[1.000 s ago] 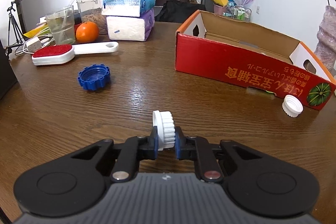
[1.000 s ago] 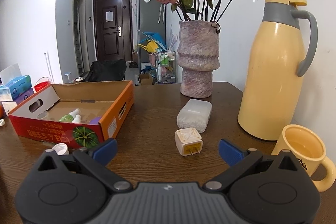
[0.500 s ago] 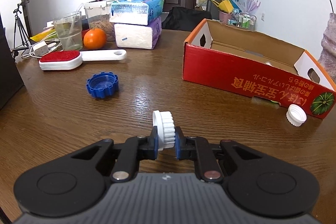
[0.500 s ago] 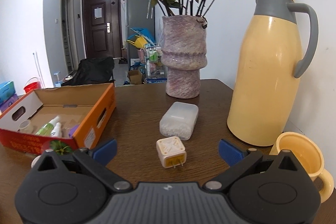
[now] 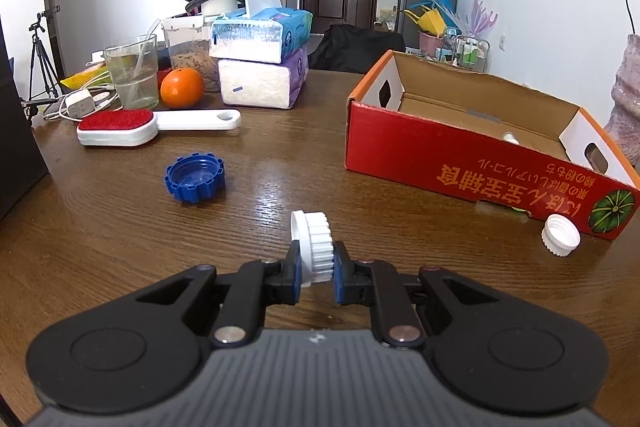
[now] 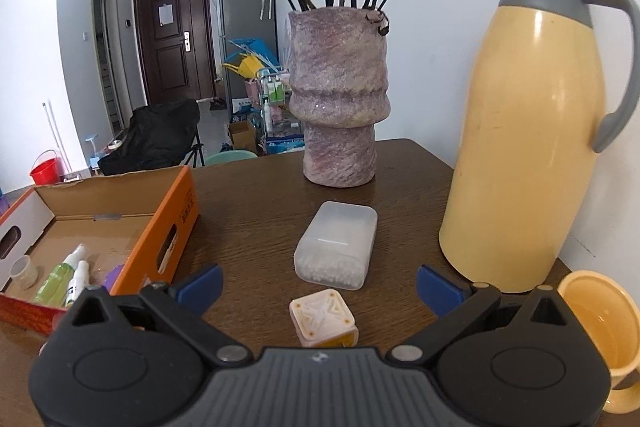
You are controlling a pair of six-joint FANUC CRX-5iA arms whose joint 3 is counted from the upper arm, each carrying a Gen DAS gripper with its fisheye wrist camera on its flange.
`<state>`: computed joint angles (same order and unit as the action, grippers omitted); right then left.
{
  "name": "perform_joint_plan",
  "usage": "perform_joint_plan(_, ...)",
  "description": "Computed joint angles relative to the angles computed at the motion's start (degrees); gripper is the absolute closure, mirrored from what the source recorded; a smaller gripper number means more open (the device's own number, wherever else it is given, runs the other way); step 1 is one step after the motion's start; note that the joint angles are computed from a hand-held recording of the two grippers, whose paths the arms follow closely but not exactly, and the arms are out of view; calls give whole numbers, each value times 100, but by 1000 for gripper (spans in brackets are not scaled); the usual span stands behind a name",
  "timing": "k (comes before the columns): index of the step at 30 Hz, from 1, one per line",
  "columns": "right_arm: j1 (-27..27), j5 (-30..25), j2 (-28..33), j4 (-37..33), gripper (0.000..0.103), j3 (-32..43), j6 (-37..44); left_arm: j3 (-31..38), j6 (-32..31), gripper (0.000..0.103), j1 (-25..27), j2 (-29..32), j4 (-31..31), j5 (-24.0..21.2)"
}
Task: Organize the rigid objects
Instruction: 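Grasp the translucent white plastic box with the right gripper, then carry the white cap and translucent box with both grippers over the cardboard box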
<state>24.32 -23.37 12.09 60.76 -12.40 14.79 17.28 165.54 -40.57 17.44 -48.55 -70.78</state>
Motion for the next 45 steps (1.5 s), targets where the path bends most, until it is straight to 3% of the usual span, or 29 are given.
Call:
perform_joint_plan(16, 130, -997, 1002, -1603, 0, 1649, 1673, 150, 166, 88, -63, 10, -150, -79)
perform_joint_plan(37, -9, -2078, 2304, -2666, 9, 3531, 2552, 328, 259, 88, -144, 105, -360, -183)
perform_joint_plan(39, -18, -2170, 2398, -2802, 13, 3699, 2607, 315, 273, 88, -136, 103, -348, -170)
perform_joint_plan(41, -30, -2256, 2475, -2986, 33, 3867, 2709, 293, 288, 88, -115, 96, -320, -140)
perform_joint_plan(45, -25, -2177, 2469, -2879, 38, 3781, 2625, 252, 295, 88, -93, 71, -287, -94)
